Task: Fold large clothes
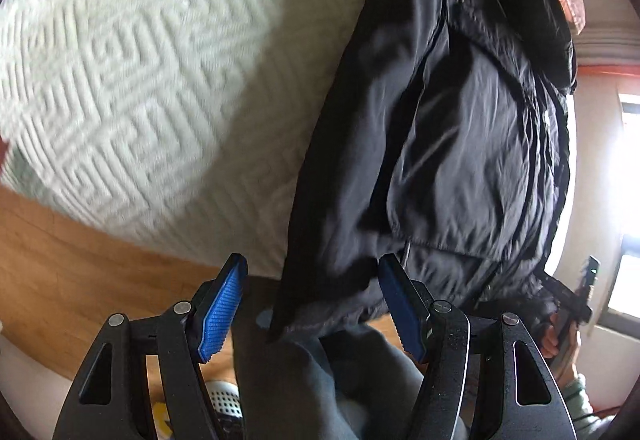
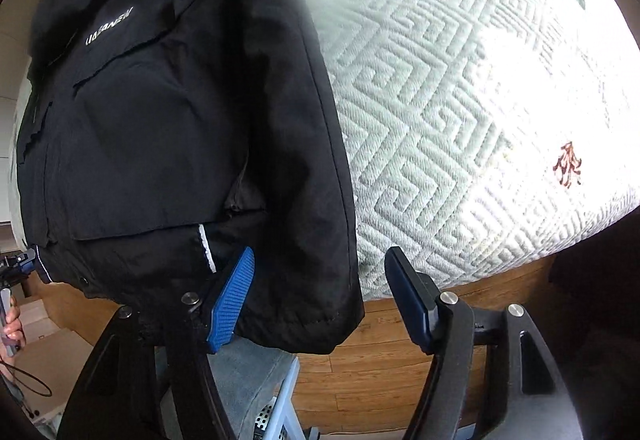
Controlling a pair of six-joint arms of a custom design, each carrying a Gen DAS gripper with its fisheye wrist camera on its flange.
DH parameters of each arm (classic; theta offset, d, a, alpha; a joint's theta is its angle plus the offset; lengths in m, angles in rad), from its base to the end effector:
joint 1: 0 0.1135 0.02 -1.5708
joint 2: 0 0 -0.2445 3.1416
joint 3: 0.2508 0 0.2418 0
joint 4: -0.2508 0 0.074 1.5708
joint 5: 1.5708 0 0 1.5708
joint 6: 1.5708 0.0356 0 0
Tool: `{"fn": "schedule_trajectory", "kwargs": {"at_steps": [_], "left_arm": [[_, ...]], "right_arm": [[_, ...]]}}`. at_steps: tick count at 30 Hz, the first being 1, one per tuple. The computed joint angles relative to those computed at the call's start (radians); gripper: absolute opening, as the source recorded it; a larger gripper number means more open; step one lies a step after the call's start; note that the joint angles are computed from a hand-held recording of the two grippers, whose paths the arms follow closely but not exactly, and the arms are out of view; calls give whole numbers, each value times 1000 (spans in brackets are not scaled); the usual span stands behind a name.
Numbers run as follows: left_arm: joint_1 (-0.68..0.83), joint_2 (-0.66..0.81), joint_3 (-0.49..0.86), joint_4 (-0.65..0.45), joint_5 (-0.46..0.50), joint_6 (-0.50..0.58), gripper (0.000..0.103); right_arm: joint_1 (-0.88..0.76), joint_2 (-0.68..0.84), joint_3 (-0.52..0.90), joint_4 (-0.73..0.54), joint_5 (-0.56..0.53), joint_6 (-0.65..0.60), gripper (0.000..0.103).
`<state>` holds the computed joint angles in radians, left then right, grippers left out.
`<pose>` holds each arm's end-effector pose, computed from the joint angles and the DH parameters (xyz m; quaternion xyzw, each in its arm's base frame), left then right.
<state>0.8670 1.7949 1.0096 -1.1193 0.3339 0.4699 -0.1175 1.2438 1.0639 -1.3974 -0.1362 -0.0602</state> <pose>0.1688 0.1809 0.1270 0.2189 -0.9478 0.2301 0.0270 0.1813 -0.0165 0.2529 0.0288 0.9973 0.0681 0.0028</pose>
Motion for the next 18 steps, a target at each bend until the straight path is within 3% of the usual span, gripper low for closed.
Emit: {"fn": "schedule_trajectory", "kwargs": {"at_steps": [8,10,12,13,15,18], "left_arm": [[20,48,-26,9,52,15,69],[8,38,-44,17,56,20,66],[-17,7,-71,28,63,22,44],[-46,-15,-95,49,65,3,39],[-50,-28,-87,23,69,37,16],[-55,-63,-47,-49,80,70,10]], "right_arm": [[-21,-50,-66,-13,-49,-52,71],[-11,-82,-76,-29,-64,-40,64],[17,-77,-65,-30,-76,-20,50],[16,-79,-56,-41,-86,-25,40],[27,-82,-21,-74,-99,-15,29],[106,-77,55,-130,-74,38,22]]}}
